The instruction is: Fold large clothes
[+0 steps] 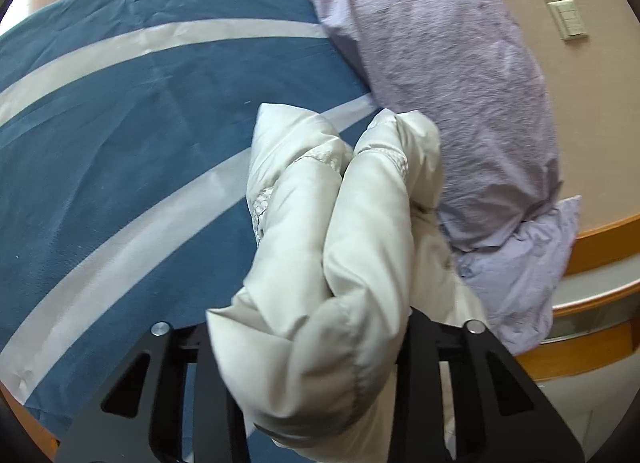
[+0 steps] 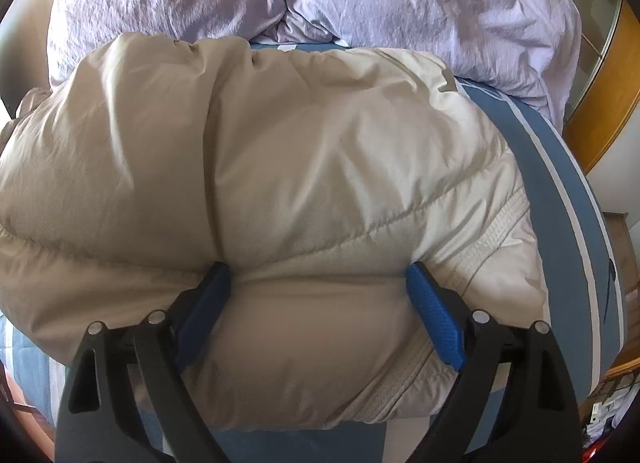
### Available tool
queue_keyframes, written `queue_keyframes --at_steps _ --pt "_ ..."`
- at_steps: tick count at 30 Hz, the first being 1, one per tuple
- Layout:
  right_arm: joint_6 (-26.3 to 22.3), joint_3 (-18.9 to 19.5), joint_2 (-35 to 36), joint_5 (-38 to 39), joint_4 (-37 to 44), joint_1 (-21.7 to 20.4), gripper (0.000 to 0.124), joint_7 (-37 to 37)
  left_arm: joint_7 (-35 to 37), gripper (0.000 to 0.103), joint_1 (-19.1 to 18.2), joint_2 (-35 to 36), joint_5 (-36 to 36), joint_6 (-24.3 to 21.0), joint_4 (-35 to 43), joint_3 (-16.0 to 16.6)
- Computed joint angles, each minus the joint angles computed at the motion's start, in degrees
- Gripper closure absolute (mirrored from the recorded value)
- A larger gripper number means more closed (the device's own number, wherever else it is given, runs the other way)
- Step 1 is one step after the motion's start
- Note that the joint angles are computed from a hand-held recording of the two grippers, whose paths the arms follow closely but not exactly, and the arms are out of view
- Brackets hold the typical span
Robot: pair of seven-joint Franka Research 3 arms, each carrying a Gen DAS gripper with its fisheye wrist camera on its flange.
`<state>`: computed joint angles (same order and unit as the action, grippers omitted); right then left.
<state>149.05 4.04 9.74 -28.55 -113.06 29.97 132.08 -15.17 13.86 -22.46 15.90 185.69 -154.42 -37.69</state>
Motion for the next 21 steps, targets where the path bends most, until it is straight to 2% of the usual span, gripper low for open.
queue_keyframes --at_steps 7,13,17,20,21 --pt "-0.4 -0.2 0.5 -0.7 0.3 0.2 0.034 0.7 3.8 0.074 3.4 -1.9 -0.6 5.1 4.0 -3.6" --pt "-1.2 -0.4 1.0 -0.8 1.0 0.5 0.034 1.5 11.7 0.074 5.8 1.7 -1.7 8.7 12.3 -7.6" --pt "-1.6 -0.5 1.2 -0.7 1.3 0.5 0.034 1.7 18.2 0.074 7.6 6.6 -1.8 9.1 19.4 -12.0" --pt "-1.9 -0.5 1.3 -0.9 1.5 0.7 0.034 2.1 23.4 0.074 9.8 11.3 -2.1 8.8 24.6 -16.8" --pt "-1.8 -0.5 1.2 -0.9 1.3 0.6 0.034 2.1 25.7 0.074 11.9 13.3 -2.7 8.7 26.6 -19.9"
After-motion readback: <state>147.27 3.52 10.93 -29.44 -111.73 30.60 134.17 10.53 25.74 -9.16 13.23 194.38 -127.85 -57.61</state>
